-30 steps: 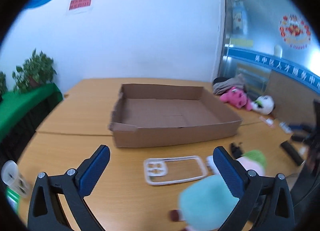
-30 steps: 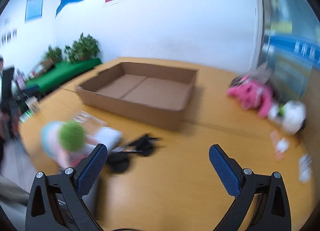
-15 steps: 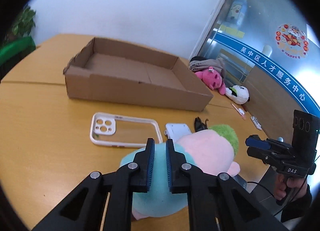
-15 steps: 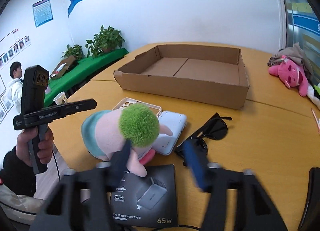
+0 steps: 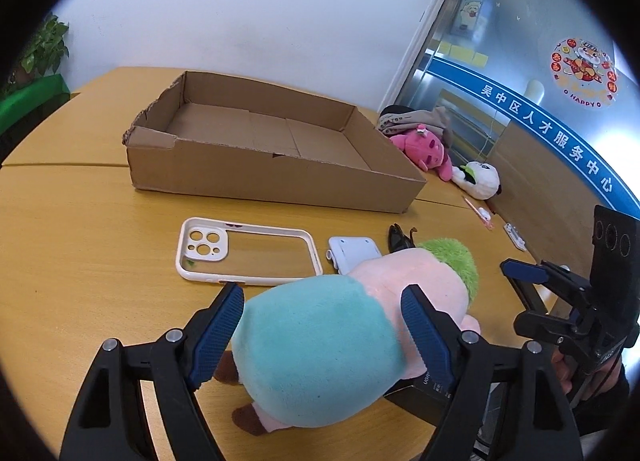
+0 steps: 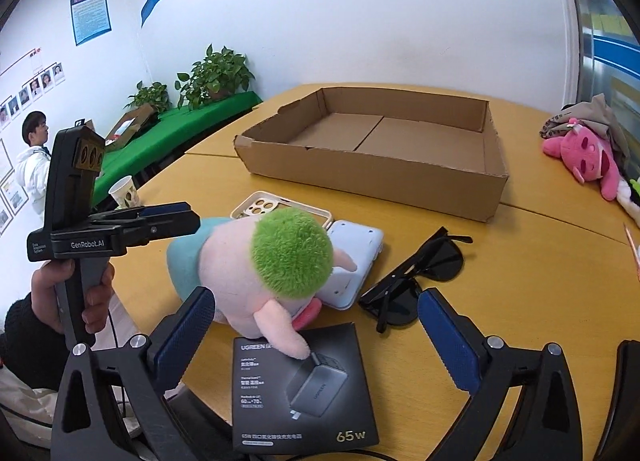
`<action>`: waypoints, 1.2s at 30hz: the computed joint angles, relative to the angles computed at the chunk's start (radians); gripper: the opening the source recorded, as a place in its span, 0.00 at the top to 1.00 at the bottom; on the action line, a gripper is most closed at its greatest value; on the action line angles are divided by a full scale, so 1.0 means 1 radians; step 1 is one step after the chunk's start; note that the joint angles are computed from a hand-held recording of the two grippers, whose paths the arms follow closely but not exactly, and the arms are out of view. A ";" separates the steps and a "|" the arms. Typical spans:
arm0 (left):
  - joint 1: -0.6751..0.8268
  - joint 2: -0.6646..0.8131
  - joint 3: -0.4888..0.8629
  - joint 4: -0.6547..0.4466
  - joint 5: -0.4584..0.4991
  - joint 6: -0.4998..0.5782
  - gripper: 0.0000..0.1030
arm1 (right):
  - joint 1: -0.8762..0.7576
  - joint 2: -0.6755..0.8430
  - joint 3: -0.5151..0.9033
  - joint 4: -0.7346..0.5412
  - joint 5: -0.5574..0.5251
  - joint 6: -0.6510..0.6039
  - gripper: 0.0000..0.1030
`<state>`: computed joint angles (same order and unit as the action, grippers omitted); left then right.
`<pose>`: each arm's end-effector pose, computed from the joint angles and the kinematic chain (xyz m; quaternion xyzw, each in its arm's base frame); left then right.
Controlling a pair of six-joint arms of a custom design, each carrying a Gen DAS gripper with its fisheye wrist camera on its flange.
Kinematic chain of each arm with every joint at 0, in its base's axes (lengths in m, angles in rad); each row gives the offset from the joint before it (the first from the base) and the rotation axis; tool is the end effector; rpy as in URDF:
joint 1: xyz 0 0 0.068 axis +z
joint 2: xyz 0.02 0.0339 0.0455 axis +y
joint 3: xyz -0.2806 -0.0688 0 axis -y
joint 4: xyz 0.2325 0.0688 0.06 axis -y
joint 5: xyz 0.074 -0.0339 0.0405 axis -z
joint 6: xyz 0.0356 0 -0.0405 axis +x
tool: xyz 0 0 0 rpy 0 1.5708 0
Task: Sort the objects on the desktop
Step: 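Close the left gripper on the plush pig toy's body, then lift the plush pig with the left gripper and carry it over the box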
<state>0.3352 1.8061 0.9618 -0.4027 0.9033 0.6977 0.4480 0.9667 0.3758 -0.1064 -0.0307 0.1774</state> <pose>0.3069 0.0773 0.1614 0.2293 0.8607 -0.3029 0.3388 0.1538 0.0751 0.1944 -0.1286 0.8969 0.1433 0.3982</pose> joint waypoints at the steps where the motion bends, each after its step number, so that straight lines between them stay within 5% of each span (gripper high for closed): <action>1: 0.005 0.005 0.010 -0.024 0.005 0.019 0.22 | 0.006 0.004 0.001 0.004 -0.001 0.002 0.00; 5: 0.015 0.038 0.047 -0.121 0.030 0.100 0.22 | 0.022 0.047 0.011 0.030 -0.019 0.011 0.00; 14: 0.021 0.085 0.070 -0.138 0.019 0.105 0.22 | -0.009 0.265 0.043 0.182 -0.134 0.022 0.00; 19: 0.053 0.173 0.157 -0.260 0.012 0.159 0.21 | 0.001 0.395 0.098 0.229 -0.160 0.009 0.01; 24: 0.066 0.243 0.183 -0.312 0.045 0.188 0.21 | -0.017 0.497 0.105 0.301 -0.254 0.006 0.11; 31: 0.054 0.219 0.166 -0.293 0.069 0.141 0.38 | -0.012 0.508 0.100 0.333 -0.251 0.017 0.22; 36: 0.041 0.116 0.158 -0.277 0.104 0.099 0.40 | -0.030 0.429 0.114 0.302 -0.251 0.026 0.24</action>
